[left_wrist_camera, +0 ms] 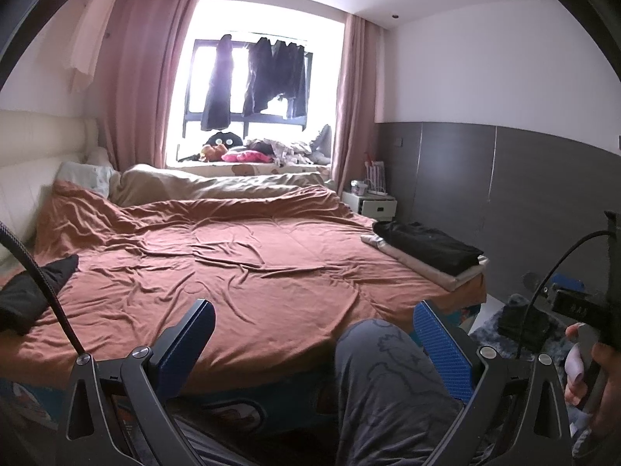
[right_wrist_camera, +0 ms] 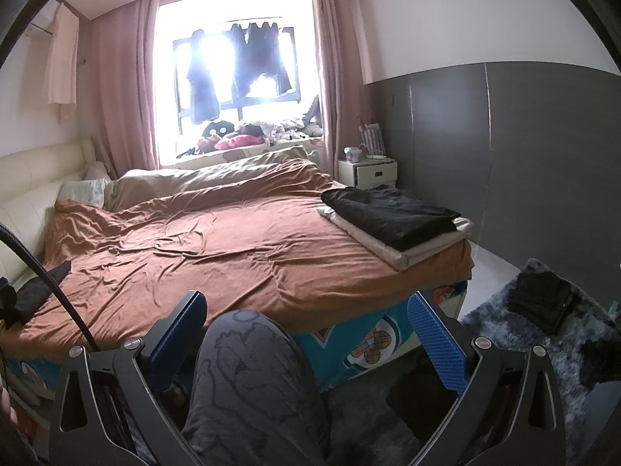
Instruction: Fold large clothes
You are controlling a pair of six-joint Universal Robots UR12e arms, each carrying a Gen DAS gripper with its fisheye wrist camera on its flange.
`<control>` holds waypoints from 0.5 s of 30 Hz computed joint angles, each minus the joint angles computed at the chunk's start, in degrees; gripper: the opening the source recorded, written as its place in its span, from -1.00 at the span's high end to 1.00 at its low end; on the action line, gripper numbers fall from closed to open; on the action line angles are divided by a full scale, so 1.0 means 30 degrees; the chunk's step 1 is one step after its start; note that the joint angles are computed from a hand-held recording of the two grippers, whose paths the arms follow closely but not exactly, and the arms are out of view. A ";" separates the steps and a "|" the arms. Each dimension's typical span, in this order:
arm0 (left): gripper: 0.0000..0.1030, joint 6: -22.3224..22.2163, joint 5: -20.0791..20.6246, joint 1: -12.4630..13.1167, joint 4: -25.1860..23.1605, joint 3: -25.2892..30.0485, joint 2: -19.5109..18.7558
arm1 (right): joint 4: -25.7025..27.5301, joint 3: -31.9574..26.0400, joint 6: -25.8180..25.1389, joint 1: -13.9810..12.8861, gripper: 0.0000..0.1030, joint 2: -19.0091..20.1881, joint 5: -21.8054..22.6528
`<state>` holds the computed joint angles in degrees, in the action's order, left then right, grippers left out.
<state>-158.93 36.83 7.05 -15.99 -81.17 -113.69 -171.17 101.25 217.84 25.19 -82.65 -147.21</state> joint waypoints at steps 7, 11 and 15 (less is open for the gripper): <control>-0.99 -0.0116 -0.0066 0.0038 0.0302 -0.0134 0.0079 | -0.0333 0.0293 -0.0054 -0.0135 -1.00 -0.0115 0.0077; -0.99 -0.0137 -0.0107 0.0106 0.0544 -0.0287 0.0175 | -0.0307 0.0255 -0.0225 -0.0104 -1.00 -0.0072 0.0119; -0.99 -0.0405 -0.0094 0.0169 0.0835 -0.0454 0.0284 | -0.0545 0.0276 -0.0571 -0.0081 -1.00 -0.0089 0.0172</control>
